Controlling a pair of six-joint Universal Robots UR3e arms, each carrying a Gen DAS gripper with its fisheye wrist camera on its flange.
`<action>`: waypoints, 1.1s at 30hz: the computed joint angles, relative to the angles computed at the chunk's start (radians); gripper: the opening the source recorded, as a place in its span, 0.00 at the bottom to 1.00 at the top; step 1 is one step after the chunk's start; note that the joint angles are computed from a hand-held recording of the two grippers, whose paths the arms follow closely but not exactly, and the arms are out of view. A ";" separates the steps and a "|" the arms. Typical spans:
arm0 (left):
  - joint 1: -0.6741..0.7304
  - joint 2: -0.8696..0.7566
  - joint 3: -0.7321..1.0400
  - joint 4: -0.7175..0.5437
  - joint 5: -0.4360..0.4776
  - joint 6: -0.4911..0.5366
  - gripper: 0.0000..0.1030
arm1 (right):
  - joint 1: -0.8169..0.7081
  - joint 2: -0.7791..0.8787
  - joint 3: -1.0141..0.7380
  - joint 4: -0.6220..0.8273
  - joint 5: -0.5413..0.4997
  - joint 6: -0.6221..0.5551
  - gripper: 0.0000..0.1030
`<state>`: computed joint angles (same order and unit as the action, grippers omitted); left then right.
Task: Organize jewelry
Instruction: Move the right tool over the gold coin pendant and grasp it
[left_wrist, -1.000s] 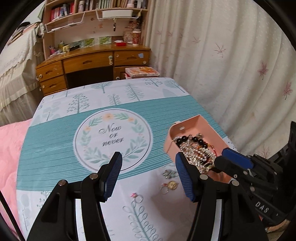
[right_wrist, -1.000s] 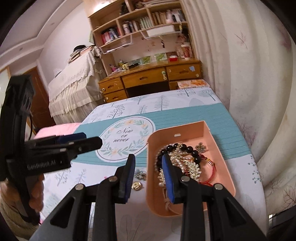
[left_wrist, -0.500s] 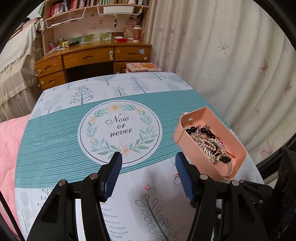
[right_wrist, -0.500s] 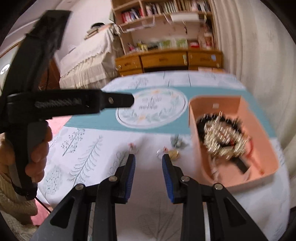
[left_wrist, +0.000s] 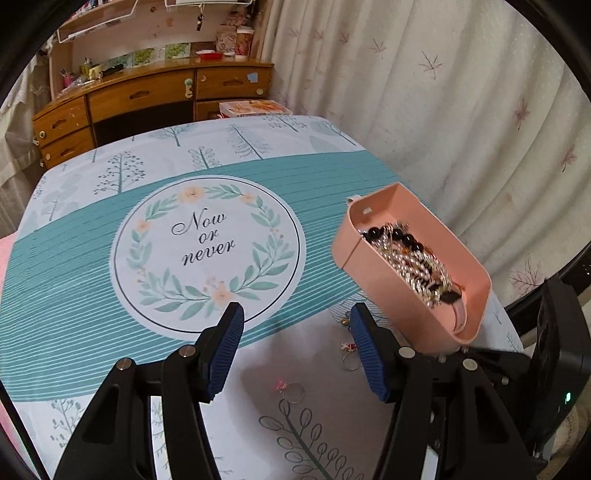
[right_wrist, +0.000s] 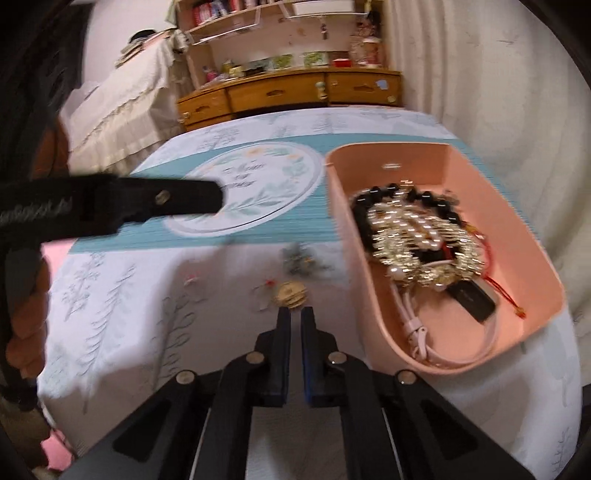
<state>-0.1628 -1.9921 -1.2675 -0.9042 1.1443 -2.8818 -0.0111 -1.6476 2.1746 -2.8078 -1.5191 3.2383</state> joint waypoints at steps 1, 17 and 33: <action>-0.001 -0.007 0.007 -0.004 -0.004 0.003 0.56 | -0.014 -0.002 -0.001 0.005 0.009 -0.004 0.03; -0.008 -0.108 0.146 -0.101 -0.019 0.010 0.56 | -0.020 0.030 -0.089 0.116 0.087 -0.206 0.08; 0.020 -0.128 0.186 -0.107 -0.049 -0.024 0.56 | 0.072 0.123 -0.218 0.176 -0.031 -0.104 0.25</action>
<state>-0.1423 -2.1199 -1.0812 -1.0116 1.0954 -2.9059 0.0605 -1.5250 1.9563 -2.6313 -1.5498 3.1339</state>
